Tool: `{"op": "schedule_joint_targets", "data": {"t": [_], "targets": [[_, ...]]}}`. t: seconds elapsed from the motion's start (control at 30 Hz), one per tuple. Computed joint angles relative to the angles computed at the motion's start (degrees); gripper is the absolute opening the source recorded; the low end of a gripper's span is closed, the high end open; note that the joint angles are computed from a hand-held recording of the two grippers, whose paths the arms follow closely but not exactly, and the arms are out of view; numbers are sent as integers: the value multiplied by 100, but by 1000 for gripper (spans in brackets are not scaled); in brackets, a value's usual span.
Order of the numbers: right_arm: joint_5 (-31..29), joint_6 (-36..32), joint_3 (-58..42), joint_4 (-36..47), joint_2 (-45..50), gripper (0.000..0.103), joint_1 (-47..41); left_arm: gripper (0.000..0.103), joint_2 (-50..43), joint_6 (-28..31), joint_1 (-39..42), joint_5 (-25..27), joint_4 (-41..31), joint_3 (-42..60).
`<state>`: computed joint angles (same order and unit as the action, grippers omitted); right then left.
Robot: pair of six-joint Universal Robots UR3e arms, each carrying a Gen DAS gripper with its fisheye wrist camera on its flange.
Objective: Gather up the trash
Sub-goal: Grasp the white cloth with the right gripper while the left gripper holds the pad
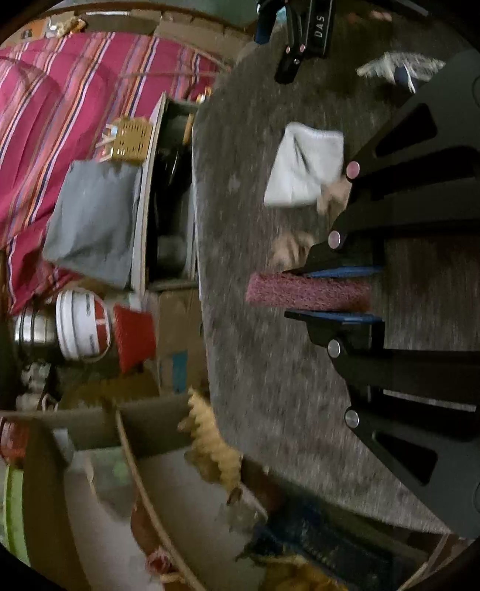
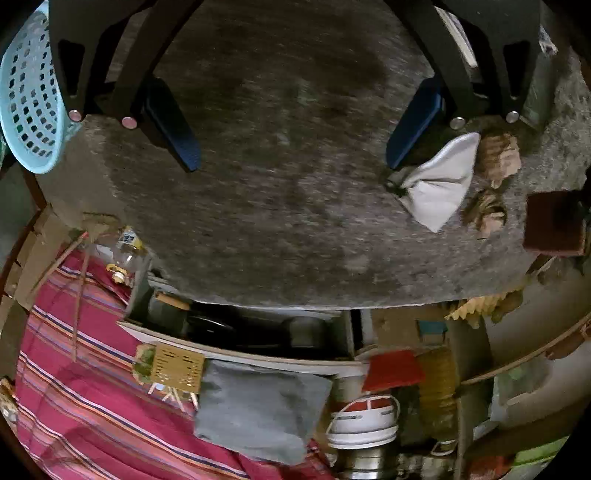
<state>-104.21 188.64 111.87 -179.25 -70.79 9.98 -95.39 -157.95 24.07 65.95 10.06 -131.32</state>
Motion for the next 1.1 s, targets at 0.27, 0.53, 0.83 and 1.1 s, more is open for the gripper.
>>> {"op": "schedule_joint_targets", "data": {"t": [0.27,0.53,0.83,1.1], "targets": [[-240,36,-1013,361,687,98,337,14,-194,251,674,77,224,96],[-132,-96,-1940,896,1404,98,408,14,-513,298,1087,100,164,448],[50,-310,-2159,1045,1667,84,486,13,-816,143,1257,91,-149,824],[848,-590,-1995,1011,1563,33,384,14,-821,261,1215,85,-47,733]]}}
